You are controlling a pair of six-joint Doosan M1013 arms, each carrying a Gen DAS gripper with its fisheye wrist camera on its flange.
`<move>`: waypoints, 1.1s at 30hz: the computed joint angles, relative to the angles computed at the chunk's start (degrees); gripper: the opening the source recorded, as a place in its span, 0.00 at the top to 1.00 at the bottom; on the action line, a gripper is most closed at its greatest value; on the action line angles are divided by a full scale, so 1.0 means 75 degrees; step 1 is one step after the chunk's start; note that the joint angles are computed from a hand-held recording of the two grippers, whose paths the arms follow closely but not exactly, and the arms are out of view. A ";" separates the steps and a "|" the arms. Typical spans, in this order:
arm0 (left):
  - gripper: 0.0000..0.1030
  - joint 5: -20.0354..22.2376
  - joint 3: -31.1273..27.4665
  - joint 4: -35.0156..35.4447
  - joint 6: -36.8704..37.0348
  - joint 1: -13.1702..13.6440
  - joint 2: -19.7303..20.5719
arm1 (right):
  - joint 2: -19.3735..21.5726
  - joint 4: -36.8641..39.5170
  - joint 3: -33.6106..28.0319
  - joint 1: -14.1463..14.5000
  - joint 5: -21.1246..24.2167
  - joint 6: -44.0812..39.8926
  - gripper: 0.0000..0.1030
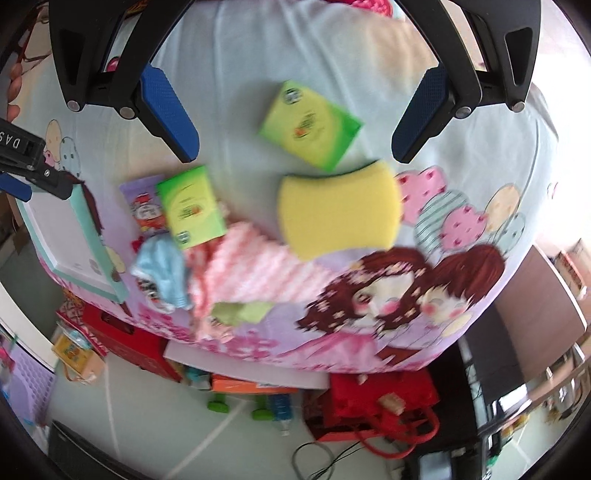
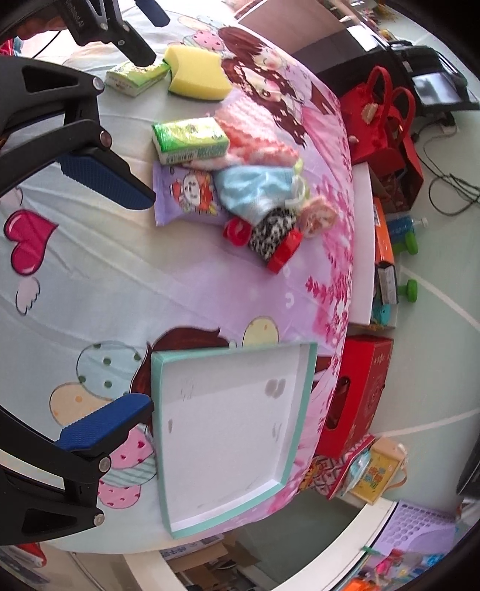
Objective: Organize soft objects
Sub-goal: 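Grasp a green tissue pack with the left tool while the right tool grasps another green tissue pack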
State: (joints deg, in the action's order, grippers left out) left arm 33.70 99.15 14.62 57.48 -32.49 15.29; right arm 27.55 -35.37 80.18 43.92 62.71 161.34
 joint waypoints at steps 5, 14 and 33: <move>0.00 0.0150 0.0011 -0.0481 0.0327 0.0174 0.0123 | 0.0218 0.0077 -0.0311 0.0057 -0.0423 -0.0479 0.02; 0.00 0.0274 -0.0040 -0.1348 0.1569 0.0198 0.0346 | 0.0701 0.0561 -0.0882 0.0057 -0.0906 -0.1510 0.02; 0.20 0.0109 -0.0077 -0.1593 0.2049 0.0367 0.0588 | 0.1367 0.1475 -0.1591 -0.0066 -0.0878 -0.2779 0.16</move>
State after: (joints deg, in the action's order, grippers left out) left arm 34.52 98.58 2.67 72.85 -29.73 19.70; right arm 37.80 -24.31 68.25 43.42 56.12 140.49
